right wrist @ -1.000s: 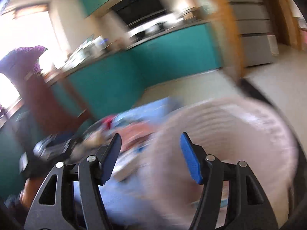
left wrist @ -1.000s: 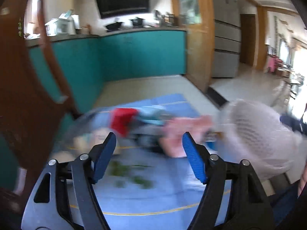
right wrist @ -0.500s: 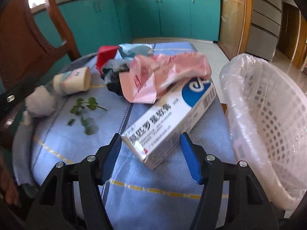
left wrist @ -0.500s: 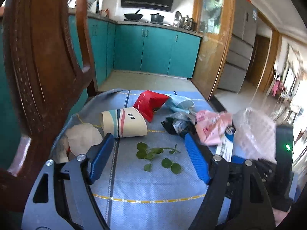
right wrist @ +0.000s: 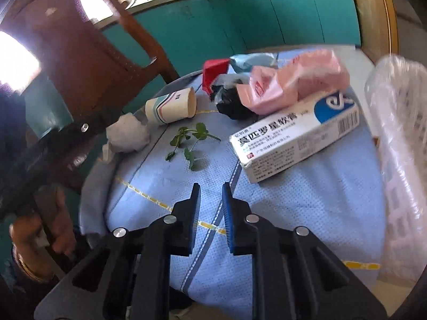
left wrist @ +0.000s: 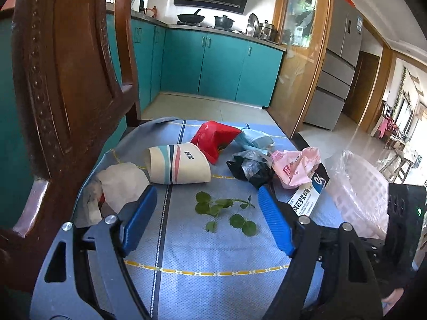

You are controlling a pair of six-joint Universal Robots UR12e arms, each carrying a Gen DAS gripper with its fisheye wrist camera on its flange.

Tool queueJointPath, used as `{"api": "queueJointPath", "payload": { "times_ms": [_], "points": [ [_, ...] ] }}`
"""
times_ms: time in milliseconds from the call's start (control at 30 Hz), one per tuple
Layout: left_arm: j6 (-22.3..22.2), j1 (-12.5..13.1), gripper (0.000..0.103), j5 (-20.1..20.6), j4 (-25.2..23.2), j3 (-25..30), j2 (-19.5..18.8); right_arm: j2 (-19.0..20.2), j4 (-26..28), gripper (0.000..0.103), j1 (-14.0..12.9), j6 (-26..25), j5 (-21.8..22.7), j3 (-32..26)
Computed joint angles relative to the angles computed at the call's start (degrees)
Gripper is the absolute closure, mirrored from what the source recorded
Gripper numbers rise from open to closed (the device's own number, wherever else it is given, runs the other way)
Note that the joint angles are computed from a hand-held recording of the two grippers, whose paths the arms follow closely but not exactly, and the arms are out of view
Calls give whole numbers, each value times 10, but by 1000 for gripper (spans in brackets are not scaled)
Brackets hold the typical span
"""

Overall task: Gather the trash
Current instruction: 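Move the open right tool toward the white medicine box while the left tool returns over the table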

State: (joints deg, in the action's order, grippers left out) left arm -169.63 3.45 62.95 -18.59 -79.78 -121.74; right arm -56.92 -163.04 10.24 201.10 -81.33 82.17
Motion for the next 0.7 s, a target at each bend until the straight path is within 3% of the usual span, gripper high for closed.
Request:
{"api": "queueJointPath", "payload": {
  "times_ms": [33, 133, 200, 267, 367, 533, 700],
  "points": [
    [-1, 0, 24, 0, -2, 0, 0, -2, 6, 81, 4, -4, -24, -1],
    [2, -1, 24, 3, -6, 0, 1, -2, 31, 53, 19, 3, -134, -11],
    [3, -2, 23, 8, -7, 1, 0, 1, 24, 33, 20, 28, -151, -14],
    [-2, -2, 22, 11, -9, 3, 0, 5, 25, 25, 19, 63, -155, -21],
    [-12, -1, 22, 12, -16, 7, -2, 17, 46, 23, 22, 126, -169, -44],
    [-20, 3, 21, 12, -7, 6, -2, 58, 170, 23, 44, 190, -309, -125],
    [-19, 7, 21, 10, -14, 7, -2, 68, 198, 23, 42, 216, -336, -143]
  ]
}}
